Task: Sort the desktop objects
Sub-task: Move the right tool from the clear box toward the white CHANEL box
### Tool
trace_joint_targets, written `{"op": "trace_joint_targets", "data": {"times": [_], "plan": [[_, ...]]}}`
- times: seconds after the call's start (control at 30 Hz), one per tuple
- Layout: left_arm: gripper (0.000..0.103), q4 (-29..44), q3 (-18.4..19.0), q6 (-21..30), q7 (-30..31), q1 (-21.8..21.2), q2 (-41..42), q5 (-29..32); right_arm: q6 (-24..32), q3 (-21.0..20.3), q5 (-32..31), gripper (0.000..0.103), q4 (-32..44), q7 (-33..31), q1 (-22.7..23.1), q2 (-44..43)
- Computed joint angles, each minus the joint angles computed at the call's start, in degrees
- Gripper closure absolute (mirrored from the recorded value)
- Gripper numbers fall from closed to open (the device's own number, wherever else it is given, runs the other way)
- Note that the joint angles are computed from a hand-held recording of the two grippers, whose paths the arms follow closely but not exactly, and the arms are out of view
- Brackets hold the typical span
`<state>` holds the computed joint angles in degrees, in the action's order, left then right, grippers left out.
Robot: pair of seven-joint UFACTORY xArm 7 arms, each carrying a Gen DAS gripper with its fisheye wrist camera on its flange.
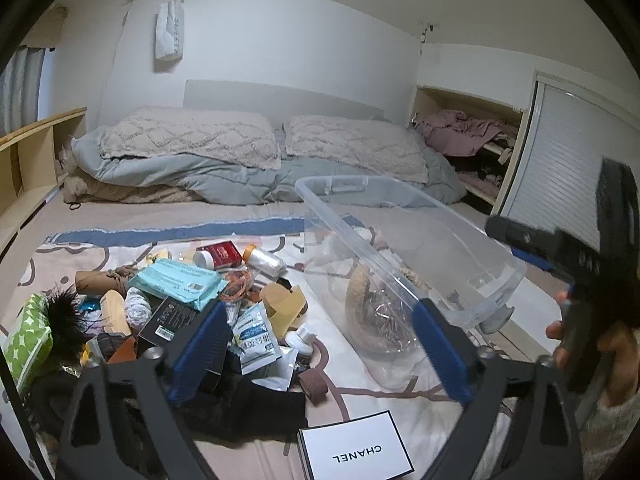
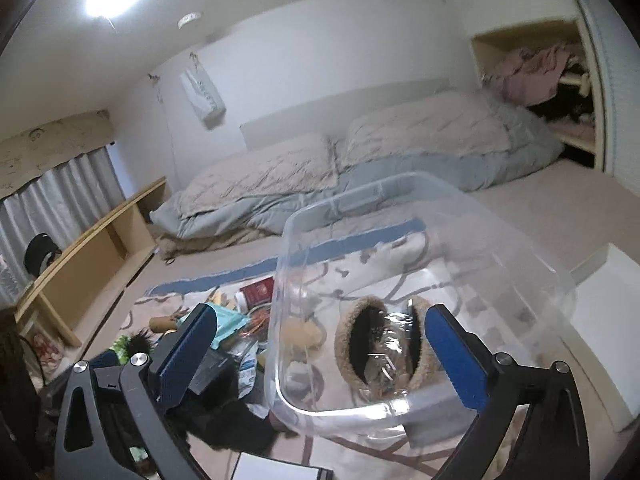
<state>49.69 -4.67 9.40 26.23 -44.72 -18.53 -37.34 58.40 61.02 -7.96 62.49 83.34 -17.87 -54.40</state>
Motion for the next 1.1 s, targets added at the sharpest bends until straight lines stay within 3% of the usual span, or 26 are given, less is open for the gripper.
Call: {"op": "trace_joint_targets", "data": {"times": [0.03,0.47,0.83,1.1], "plan": [[0.000,-0.1,-0.1,-0.3,-0.1,0.1,-0.2,0.2,0.3,0.4,-0.2,0.000,0.2,0.1,-0.2,-0.5],[0.000,-2.8,2.3,-3.5,-1.2,-2.4,-3.3,1.8,3.1,4.1,4.1,0.000,4.5,-3.9,-5.4,-10.5],[0.000,-6.3,5.8,-6.2,-2.5,-5.5,-7.2,4.9,4.2,4.4,11.5,0.000,7.2,-6.2,-9.9,-19.5],[0.000,-10.1,7.4,-9.0,-7.4,-5.3,-9.6,10.0,5.7,4.9,18.0,0.000,8.3,-7.7,-12.9,-24.9]]}}
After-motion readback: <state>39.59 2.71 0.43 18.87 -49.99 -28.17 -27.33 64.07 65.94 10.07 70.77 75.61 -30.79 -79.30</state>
